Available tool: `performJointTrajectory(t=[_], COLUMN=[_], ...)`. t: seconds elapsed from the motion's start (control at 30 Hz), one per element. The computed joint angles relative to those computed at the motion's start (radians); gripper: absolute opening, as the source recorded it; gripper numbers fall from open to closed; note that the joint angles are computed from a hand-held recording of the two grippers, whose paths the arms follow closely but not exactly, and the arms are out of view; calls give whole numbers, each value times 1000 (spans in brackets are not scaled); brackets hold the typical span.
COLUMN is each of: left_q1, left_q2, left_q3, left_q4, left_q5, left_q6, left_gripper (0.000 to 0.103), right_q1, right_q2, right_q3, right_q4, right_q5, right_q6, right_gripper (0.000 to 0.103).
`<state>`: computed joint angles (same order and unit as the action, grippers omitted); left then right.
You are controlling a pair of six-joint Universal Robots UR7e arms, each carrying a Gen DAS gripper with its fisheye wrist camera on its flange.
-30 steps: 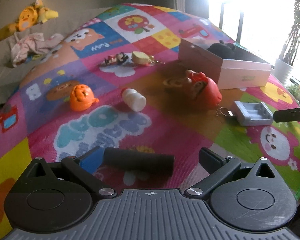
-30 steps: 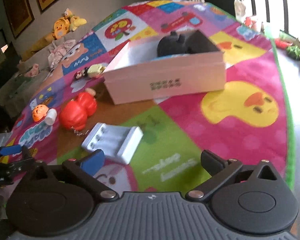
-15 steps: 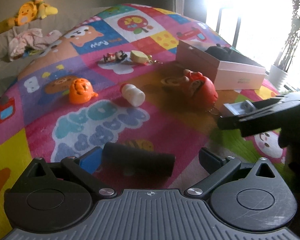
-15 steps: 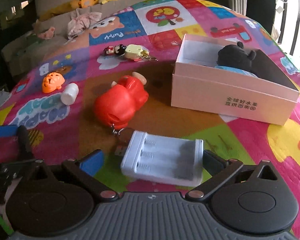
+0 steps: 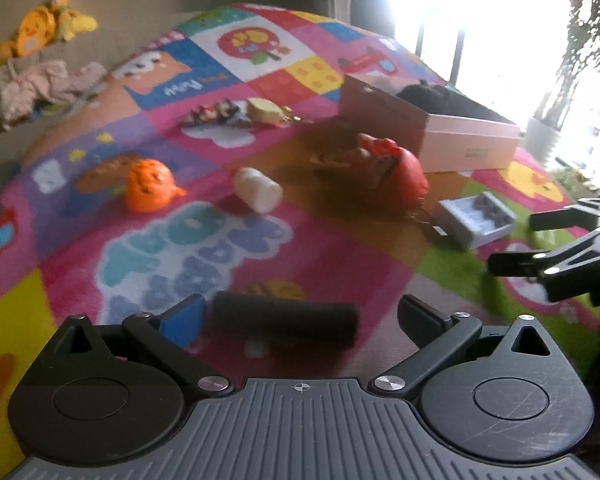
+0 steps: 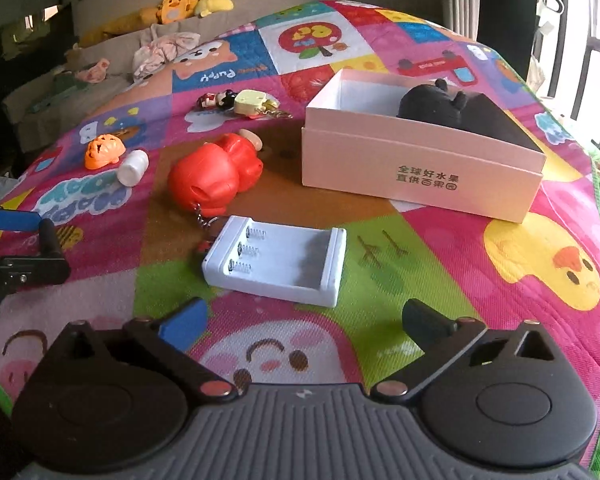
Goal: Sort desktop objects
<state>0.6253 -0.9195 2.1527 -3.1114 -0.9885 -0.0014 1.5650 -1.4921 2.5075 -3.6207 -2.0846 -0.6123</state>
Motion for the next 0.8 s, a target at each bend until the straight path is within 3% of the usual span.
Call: performJointTrajectory(t=[0.2, 0.43, 0.63, 0.8], left_q1=[-3, -26, -27, -38], left_q2=[-18, 30, 42, 50], left_q3=[5, -18, -23, -7], left_q4=[40, 37, 1, -21], left_q5=[-115, 12, 8, 23], left_q6=[52, 6, -41, -10], left_gripper=[103, 103, 103, 103], right_q1=[1, -4, 3, 35], right_q2=[2, -6, -7, 44], right_q3=[0, 0, -7, -61], right_q4=[-1, 11, 34, 58], right_q5=[0, 6, -10, -56], right_q6=[1, 6, 23, 75], right_gripper=[103, 103, 103, 103])
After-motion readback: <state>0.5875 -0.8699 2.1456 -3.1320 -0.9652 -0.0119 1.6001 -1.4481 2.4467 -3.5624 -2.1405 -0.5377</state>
